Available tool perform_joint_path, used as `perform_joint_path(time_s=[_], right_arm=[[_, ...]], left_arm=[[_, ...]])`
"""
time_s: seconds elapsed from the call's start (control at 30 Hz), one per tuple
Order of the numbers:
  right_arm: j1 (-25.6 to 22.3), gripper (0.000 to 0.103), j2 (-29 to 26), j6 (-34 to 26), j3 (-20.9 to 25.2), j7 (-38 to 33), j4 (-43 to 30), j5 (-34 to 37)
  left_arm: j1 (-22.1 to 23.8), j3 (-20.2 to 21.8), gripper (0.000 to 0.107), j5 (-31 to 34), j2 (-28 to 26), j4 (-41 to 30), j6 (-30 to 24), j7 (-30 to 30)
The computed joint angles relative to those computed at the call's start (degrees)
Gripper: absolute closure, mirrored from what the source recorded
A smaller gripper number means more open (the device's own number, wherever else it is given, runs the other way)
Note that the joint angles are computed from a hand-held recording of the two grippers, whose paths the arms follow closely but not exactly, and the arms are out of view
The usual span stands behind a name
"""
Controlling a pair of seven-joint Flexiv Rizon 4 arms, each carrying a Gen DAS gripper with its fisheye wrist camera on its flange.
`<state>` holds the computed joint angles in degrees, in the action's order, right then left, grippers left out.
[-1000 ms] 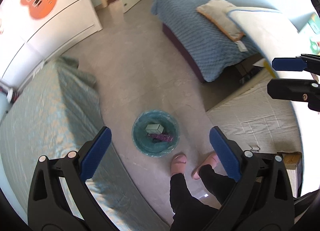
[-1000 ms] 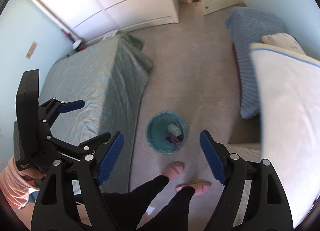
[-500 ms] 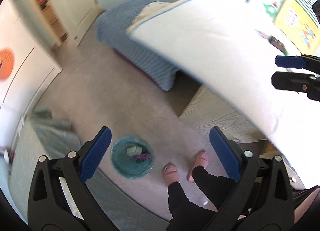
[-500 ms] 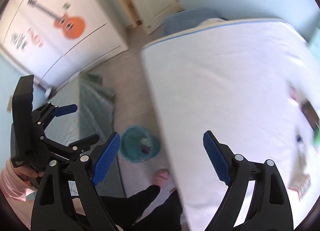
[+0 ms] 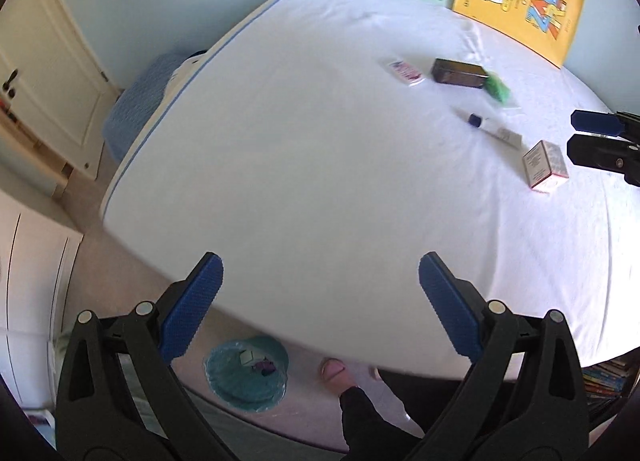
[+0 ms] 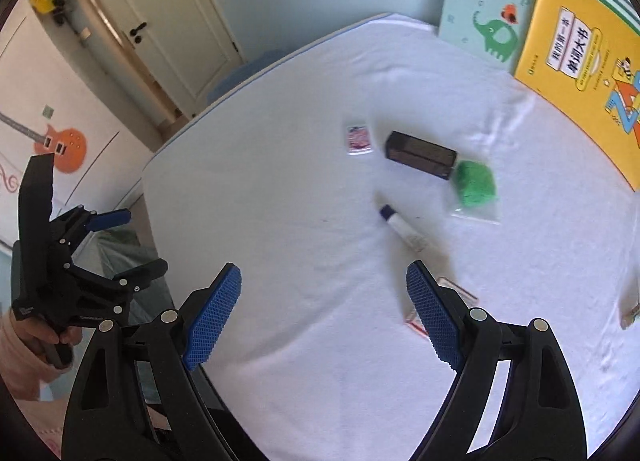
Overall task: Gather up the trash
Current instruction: 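Move both tools back toward the remaining items on the bed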
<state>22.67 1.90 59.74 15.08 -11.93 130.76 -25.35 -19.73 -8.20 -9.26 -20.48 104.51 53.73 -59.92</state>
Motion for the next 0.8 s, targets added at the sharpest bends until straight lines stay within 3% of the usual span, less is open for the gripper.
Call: perform_joint_path(time_s=[0.3, 0.8], right_arm=[[-4.2, 0.019, 4.2, 0.8, -1.5, -3.8, 5.6, 3.7], [-8.7, 0.019, 0.1, 4.6, -4.7, -15.0, 5.8, 10.0]], left_arm=[[-5.4, -0.8, 0.011, 4.4, -8.6, -13.8, -4.9, -2.9], [-11.4, 1.0, 0.011, 8.4, -21.5, -33.1, -14.0, -4.8]])
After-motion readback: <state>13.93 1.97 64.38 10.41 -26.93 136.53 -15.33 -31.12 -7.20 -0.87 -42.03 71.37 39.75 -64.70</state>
